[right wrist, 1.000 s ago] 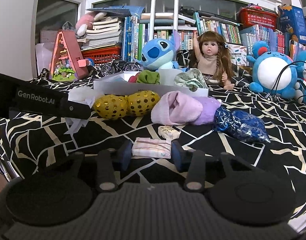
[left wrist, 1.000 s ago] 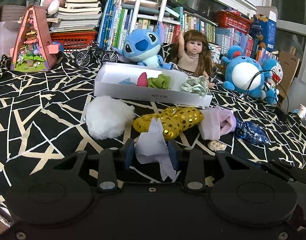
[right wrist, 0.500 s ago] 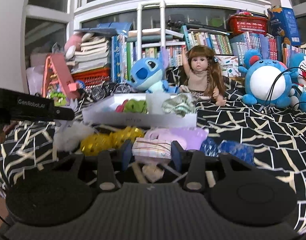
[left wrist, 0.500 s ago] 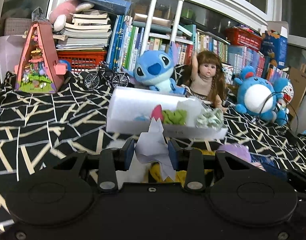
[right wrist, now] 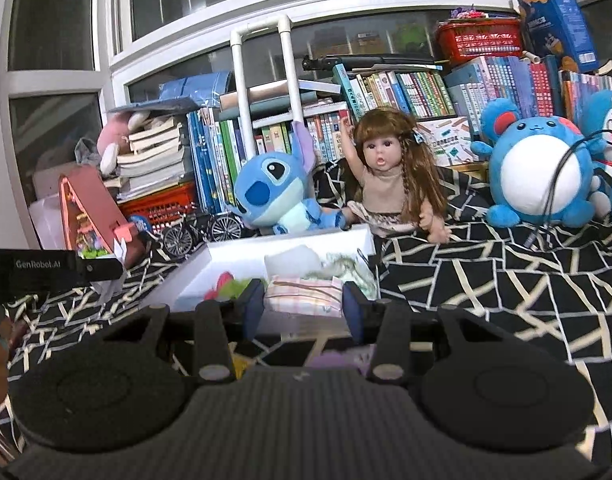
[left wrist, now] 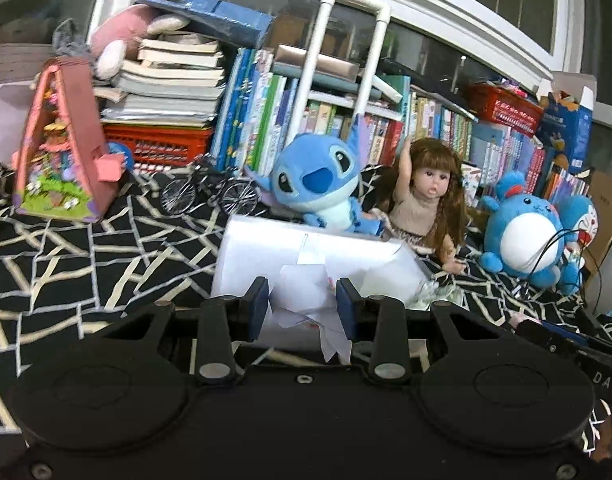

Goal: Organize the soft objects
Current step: 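Carry the tissue with the left gripper while the right carries the cloth into the box, then open both grippers inside the box to release the items and withdraw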

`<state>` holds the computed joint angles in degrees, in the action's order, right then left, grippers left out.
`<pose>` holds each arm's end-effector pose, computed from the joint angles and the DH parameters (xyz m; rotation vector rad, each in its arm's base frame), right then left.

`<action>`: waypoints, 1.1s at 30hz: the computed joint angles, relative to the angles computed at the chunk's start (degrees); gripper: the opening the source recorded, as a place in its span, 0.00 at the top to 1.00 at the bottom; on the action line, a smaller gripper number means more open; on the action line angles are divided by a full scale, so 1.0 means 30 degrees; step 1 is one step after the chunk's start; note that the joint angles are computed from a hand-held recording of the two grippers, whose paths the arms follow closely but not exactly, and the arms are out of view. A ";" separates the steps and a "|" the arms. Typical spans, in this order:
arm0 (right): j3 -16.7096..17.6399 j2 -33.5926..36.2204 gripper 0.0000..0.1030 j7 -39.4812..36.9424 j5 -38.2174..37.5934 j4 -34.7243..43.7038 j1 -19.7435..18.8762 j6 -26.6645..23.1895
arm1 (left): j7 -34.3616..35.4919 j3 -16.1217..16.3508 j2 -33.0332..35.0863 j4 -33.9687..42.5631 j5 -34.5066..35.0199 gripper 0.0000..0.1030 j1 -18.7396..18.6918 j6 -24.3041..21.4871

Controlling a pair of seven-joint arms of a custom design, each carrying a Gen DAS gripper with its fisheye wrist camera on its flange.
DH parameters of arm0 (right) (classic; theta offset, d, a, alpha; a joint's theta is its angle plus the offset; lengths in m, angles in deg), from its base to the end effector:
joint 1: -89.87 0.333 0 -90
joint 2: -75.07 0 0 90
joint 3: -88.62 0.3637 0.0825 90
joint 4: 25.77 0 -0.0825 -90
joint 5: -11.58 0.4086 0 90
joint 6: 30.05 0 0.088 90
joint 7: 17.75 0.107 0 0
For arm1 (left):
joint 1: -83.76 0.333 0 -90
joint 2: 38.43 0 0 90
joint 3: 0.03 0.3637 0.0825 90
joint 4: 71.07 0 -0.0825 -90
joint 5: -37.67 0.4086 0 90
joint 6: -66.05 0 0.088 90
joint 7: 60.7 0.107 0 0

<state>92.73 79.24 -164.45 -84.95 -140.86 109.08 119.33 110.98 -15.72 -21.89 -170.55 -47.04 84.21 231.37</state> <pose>0.5648 0.2654 0.4932 -1.1675 1.7334 -0.9737 0.6950 -0.1077 0.5048 -1.3842 1.9092 -1.4126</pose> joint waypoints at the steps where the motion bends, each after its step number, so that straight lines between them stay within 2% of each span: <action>1: -0.0096 0.0109 0.54 -0.0118 0.0048 0.0229 -0.0118 0.0339 | -0.0335 0.0038 0.0178 0.0261 0.0309 0.66 -0.0042 -0.0123; 11: -0.1014 0.1586 0.54 -0.1628 0.1528 0.2643 -0.1058 0.3213 | -0.5717 -0.0473 0.2499 0.3544 0.6159 0.66 -0.0056 -0.0693; 15: -0.1476 0.2299 0.54 -0.3533 0.3492 0.3604 -0.1326 0.4275 | -1.0178 0.0453 0.3905 0.5491 1.0124 0.66 -0.0791 -0.1819; 20: -0.2047 0.3525 0.54 -0.7676 0.8147 0.4773 -0.1582 0.5425 | -1.4491 0.1524 0.5935 0.8173 1.4082 0.66 -0.1795 -0.2728; 26: -0.1843 0.5060 0.54 -1.3255 1.3631 0.6324 -0.1940 0.4881 | -1.8579 0.2219 0.8268 1.1342 1.7588 0.66 -0.2483 -0.4260; 33: -0.1800 0.6806 0.53 -1.7233 1.7927 0.8345 -0.2040 0.3916 | -2.1212 0.2217 0.9898 1.3283 2.0654 0.66 -0.2769 -0.4950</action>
<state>87.33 99.65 -216.15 -31.17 -115.82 102.96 131.08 47.34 -9.07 7.81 -130.70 14.92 75.90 216.51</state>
